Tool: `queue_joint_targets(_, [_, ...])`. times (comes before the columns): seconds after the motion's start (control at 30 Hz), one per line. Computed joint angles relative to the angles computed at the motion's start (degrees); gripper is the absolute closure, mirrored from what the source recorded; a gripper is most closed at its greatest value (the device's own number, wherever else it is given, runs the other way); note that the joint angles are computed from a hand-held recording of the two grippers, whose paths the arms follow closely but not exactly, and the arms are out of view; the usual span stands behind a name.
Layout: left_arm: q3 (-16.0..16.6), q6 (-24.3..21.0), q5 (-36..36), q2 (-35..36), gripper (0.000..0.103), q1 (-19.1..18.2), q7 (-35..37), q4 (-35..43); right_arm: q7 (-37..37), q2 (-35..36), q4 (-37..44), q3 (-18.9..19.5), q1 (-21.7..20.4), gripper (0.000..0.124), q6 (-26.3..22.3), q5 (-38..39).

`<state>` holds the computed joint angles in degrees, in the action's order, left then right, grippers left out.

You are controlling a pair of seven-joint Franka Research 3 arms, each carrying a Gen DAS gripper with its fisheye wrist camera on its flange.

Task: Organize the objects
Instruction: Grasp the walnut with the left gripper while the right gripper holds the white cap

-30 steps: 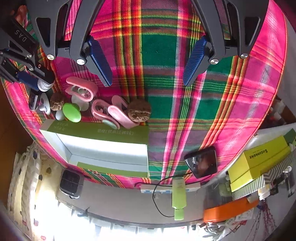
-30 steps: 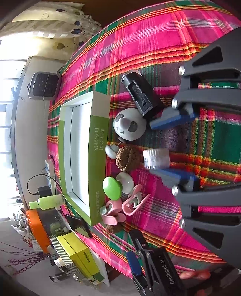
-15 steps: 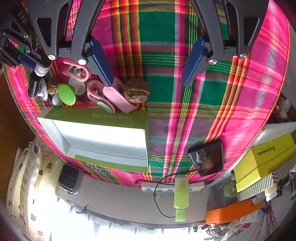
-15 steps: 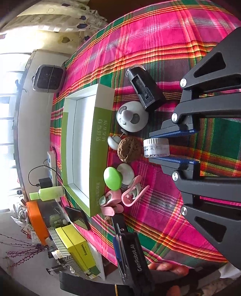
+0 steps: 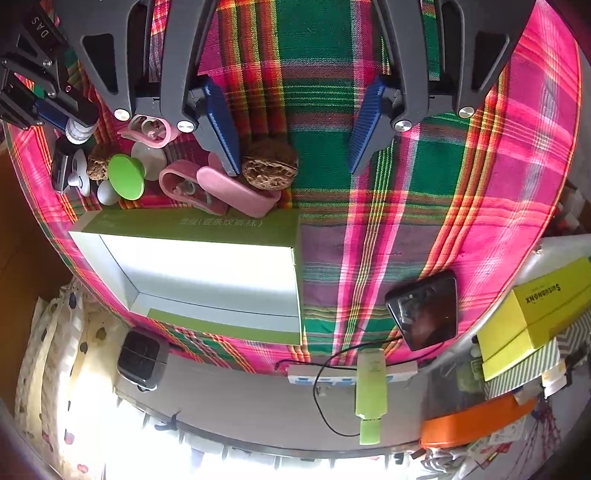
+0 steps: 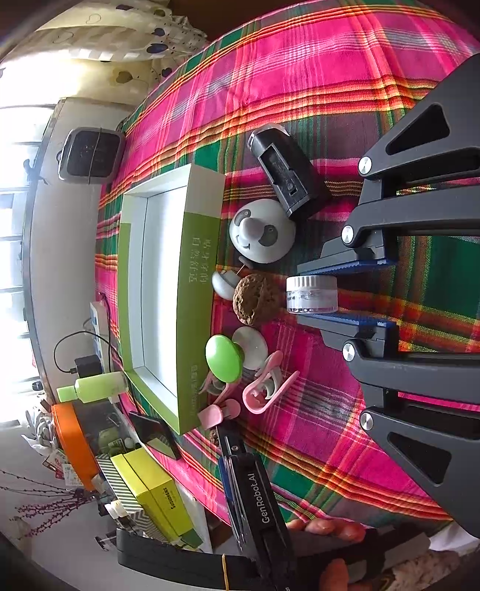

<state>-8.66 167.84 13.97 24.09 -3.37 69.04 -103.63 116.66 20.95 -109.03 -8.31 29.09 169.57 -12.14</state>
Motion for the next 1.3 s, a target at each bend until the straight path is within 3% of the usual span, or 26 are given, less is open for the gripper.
queue_joint_targets(0.4, [-1.3,-0.1,-1.4,0.6,0.074,0.9,1.9,0.6,-0.3,0.0,-0.1,0.1,-0.1,0.104,0.2,0.4])
queue_joint_targets(0.93, [-1.6,1.6,-2.0,-2.1,0.074,0.9,2.8,-2.8,-2.9,-0.4,-0.9,1.0,-0.7,0.104,2.0,2.1])
queue_joint_targets(1.13, [-3.5,3.0,-3.9,-4.1,0.074,1.9,5.1,-4.5,-6.3,-0.7,-0.5,2.1,-1.7,0.104,3.6,4.6])
queue_joint_targets(1.2, [-4.4,3.1,-4.8,-4.3,0.074,2.4,6.2,-4.5,-9.1,-0.7,-0.1,4.3,-3.5,0.104,3.8,7.0])
queue_joint_targets(1.3, [-4.9,3.0,-5.8,-4.3,0.074,2.5,7.2,-3.9,-10.3,-0.2,1.2,3.4,-3.0,0.104,3.9,7.8])
